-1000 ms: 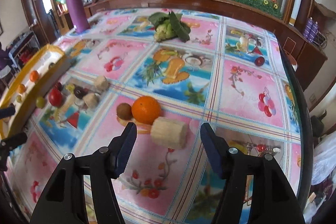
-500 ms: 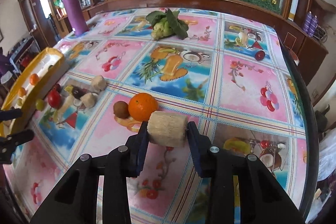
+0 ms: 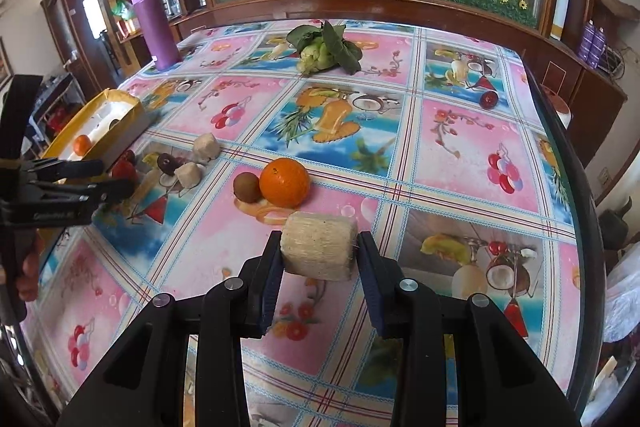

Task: Organize fruits
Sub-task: 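Grasp the red tomato with the left gripper while the right holds the beige cube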

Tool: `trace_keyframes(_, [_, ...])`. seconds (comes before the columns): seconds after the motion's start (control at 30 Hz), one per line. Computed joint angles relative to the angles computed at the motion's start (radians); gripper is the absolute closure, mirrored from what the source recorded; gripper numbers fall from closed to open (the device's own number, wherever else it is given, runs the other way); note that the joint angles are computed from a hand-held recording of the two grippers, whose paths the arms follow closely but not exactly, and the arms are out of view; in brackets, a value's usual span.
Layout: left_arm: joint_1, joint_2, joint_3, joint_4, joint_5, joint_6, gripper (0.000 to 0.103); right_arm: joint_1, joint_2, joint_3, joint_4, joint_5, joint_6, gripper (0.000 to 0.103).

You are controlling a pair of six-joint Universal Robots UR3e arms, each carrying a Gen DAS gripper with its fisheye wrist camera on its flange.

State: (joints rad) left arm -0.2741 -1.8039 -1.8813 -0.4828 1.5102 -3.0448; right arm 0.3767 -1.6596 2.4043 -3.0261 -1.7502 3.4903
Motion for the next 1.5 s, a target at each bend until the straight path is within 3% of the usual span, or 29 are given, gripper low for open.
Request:
trace_keyframes(0.07, [-0.004, -0.016, 0.009, -0.002, 0.004, 0.008, 0.058, -0.008, -0.008, 0.009, -0.007, 0.012, 0.002, 0.067])
trace_keyframes(0.1, [0.000, -0.013, 0.018, -0.042, -0.006, 0.006, 0.062, -0.012, -0.011, 0.012, -0.008, 0.019, 0.003, 0.067])
trace_keyframes(0.17, [0.029, 0.040, -0.037, -0.044, -0.067, -0.003, 0.062, -0.017, -0.024, 0.020, -0.005, 0.027, 0.007, 0.067])
trace_keyframes(0.27, [0.033, 0.097, -0.113, 0.003, -0.088, 0.020, 0.061, -0.024, -0.039, 0.037, -0.019, 0.037, 0.008, 0.067])
trace_keyframes(0.37, [0.007, 0.040, -0.068, -0.007, -0.038, 0.014, 0.061, -0.039, -0.031, 0.043, -0.028, 0.049, 0.008, 0.067])
trace_keyframes(0.47, [0.033, 0.018, -0.039, -0.020, -0.085, 0.001, 0.061, -0.046, -0.025, 0.047, -0.034, 0.060, 0.017, 0.067])
trace_keyframes(0.6, [0.026, -0.015, -0.013, 0.000, -0.079, 0.017, 0.061, -0.050, -0.022, 0.050, -0.034, 0.071, 0.016, 0.067])
trace_keyframes(0.67, [0.022, -0.021, -0.013, 0.013, -0.080, 0.030, 0.068, -0.047, -0.025, 0.053, -0.045, 0.069, 0.020, 0.067])
trace_keyframes(0.73, [0.018, -0.021, -0.015, 0.019, -0.078, 0.037, 0.068, -0.041, -0.027, 0.054, -0.053, 0.061, 0.025, 0.067])
trace_keyframes(0.83, [0.046, 0.011, -0.033, -0.025, -0.167, 0.056, 0.068, -0.032, -0.024, 0.049, -0.053, 0.047, 0.020, 0.067])
trace_keyframes(0.97, [-0.010, -0.001, -0.042, 0.026, -0.090, 0.078, 0.067, -0.050, -0.027, 0.062, -0.059, 0.072, 0.018, 0.066])
trace_keyframes(1.13, [0.007, -0.002, -0.025, -0.005, -0.119, 0.082, 0.067, -0.059, -0.039, 0.076, -0.046, 0.104, 0.008, 0.054])
trace_keyframes(1.37, [0.018, 0.003, -0.029, -0.016, -0.161, 0.099, 0.058, -0.054, 0.000, 0.049, -0.053, 0.128, -0.001, 0.055])
trace_keyframes(1.5, [-0.001, -0.005, -0.039, 0.021, -0.131, 0.117, 0.058, 0.007, 0.068, -0.008, -0.048, 0.071, -0.012, 0.055])
